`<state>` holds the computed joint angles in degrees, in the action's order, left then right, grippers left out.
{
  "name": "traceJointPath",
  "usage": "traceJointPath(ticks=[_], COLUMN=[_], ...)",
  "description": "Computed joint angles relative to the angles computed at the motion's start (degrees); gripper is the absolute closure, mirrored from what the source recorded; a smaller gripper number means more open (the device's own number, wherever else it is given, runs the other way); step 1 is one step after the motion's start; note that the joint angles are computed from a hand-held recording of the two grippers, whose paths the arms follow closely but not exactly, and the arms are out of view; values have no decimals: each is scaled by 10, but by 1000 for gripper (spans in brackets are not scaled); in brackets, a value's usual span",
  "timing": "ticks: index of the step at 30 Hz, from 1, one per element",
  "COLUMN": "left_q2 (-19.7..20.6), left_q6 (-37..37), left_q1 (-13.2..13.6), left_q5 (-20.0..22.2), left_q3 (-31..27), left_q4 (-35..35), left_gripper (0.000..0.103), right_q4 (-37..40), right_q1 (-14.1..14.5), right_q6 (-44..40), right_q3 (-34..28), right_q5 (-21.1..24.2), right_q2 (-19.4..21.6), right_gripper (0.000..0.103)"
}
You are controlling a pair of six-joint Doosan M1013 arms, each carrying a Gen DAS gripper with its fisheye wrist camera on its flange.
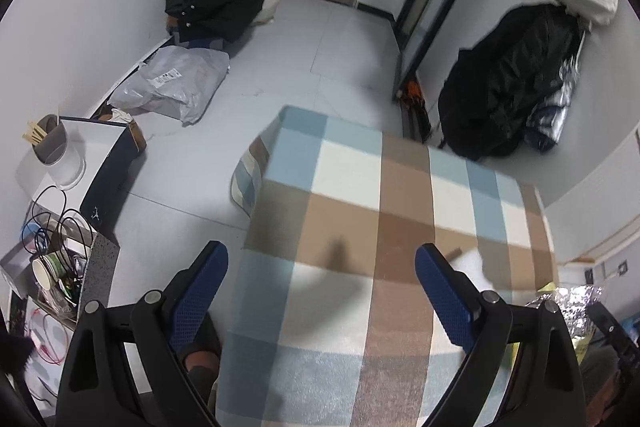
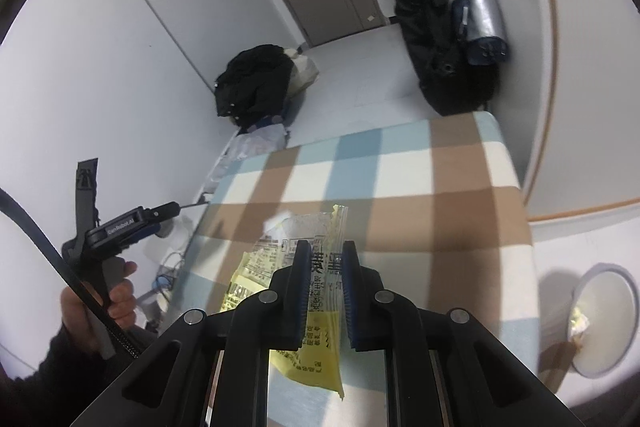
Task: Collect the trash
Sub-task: 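Grasp the white foam piece with the left tool while the right tool holds the bag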
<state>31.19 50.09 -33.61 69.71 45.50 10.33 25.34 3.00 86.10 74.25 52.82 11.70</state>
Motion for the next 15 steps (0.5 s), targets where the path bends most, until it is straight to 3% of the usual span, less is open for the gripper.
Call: traceJointPath(ticks=[8, 15], left_q2=[12, 60], left_q6=[-19, 46], left_q1=[-18, -34], left_q5=[34, 90], left_q3=[-23, -110], left_q4=[25, -21], left_gripper=[10, 10], right_q4=[-40, -42], right_q1=[-9, -22], right_q6=[7, 10], right_q3=[34, 47], right_q5=[5, 3], right_q2=[-14, -19], right_gripper=[89, 90])
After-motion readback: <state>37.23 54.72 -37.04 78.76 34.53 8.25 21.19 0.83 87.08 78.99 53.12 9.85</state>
